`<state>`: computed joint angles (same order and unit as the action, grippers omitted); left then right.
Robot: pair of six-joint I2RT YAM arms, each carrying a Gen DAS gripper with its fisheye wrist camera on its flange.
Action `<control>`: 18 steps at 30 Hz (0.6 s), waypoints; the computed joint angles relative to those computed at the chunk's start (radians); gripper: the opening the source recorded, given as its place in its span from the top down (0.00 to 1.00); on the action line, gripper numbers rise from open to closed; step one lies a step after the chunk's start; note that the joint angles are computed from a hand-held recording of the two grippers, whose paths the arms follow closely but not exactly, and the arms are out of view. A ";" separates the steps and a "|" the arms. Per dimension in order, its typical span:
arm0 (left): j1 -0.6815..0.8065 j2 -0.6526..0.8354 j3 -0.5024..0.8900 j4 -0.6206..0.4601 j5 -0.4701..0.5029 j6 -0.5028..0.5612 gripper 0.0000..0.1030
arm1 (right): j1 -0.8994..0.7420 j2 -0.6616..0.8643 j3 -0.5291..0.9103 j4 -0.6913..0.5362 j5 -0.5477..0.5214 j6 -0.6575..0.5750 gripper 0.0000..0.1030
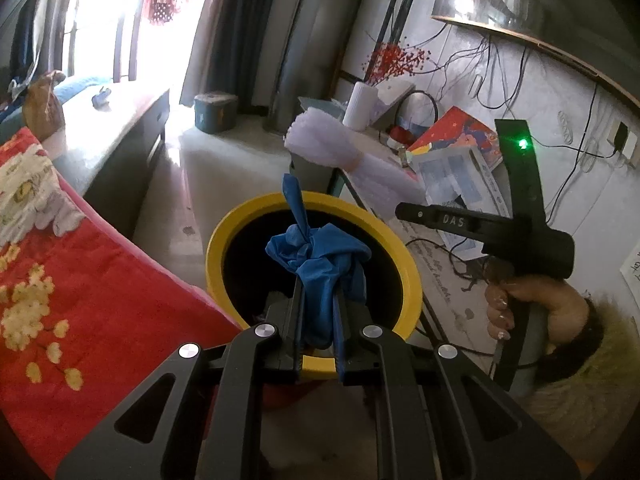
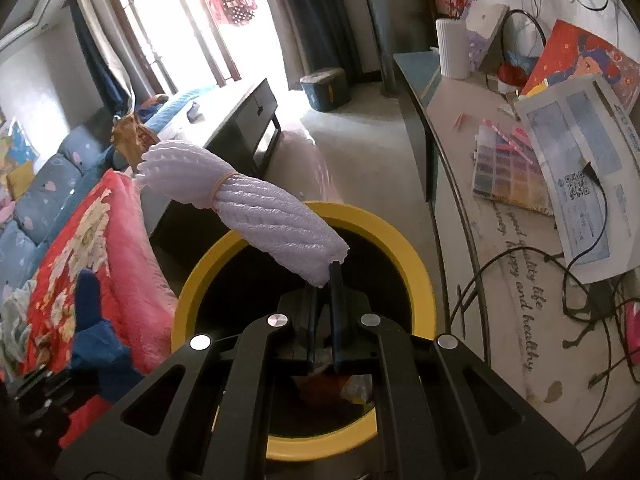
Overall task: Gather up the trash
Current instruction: 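Carry the blue glove and white mesh sleeve over the bin with both tools, then open both tools to drop the glove and mesh sleeve into the bin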
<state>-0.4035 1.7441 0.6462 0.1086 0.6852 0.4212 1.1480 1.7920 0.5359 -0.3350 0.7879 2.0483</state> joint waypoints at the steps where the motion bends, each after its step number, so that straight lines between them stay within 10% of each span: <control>1: -0.006 0.014 0.004 0.007 -0.005 -0.004 0.89 | -0.002 0.003 -0.002 0.009 -0.003 -0.003 0.97; 18: -0.087 0.237 0.131 0.028 -0.059 -0.041 0.89 | -0.044 0.076 -0.069 0.257 -0.067 -0.076 0.97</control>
<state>-0.4909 1.9812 0.7774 0.1368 0.6259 0.3801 1.1040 1.8679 0.4666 -0.0776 0.7205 1.9724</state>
